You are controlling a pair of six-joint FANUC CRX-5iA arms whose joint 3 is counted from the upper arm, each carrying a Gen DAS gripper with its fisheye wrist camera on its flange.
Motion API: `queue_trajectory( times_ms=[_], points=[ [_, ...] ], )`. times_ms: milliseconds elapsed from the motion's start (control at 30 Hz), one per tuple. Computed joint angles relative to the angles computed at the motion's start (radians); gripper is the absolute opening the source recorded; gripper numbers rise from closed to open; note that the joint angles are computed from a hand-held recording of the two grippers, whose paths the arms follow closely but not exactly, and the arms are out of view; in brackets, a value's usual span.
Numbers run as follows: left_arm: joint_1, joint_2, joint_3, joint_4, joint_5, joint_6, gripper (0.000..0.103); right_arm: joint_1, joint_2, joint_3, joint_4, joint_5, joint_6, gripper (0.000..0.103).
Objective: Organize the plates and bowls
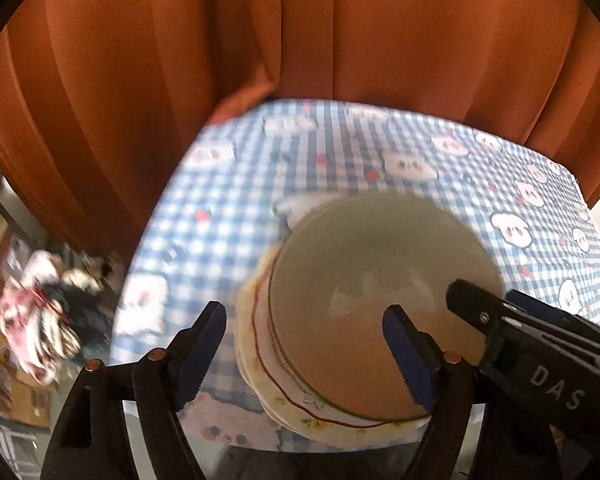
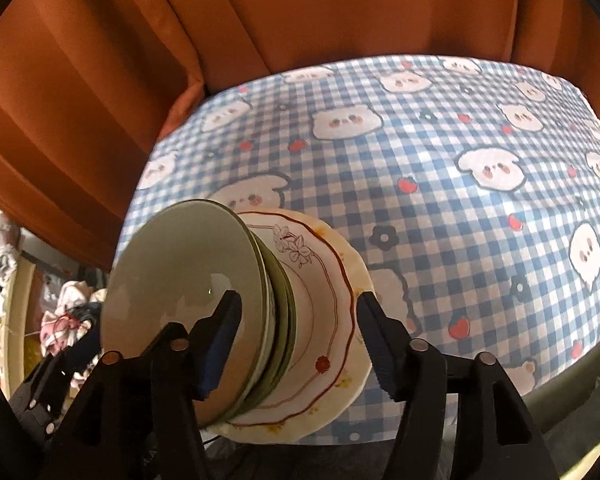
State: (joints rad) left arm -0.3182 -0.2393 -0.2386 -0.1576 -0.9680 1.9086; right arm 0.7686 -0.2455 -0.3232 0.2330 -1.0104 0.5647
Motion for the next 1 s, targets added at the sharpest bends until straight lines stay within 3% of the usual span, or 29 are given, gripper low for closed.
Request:
queue_trajectory(
  times_ms=[233, 500, 600, 767, 1000],
  points=[
    [-0.109, -0.091, -0.014, -0.138, 0.019, 0.209, 0.092, 0.056, -0.163, -0.114, 0.147, 0.035, -0.050, 0.085],
    [-0.269, -0.133, -0.047, -0.291, 0.013, 0.430, 0.096, 0.181, -0.376, -0.331, 0.417, 0.004, -0.194, 0.085],
    [-0.333, -0.136, -0.048, -0.352, -0.006, 0.496, 0.097, 0.230, -0.454, -0.407, 0.501, -0.040, -0.259, 0.086],
    [-0.444, -0.131, -0.045, -0.465, -0.033, 0.606, 0.098, 0.325, -0.567, -0.516, 0.631, -0.142, -0.348, 0.097],
    [-0.525, -0.121, -0.034, -0.522, -0.069, 0.695, 0.101, 0.400, -0.644, -0.565, 0.662, -0.282, -0.411, 0.098]
  ],
)
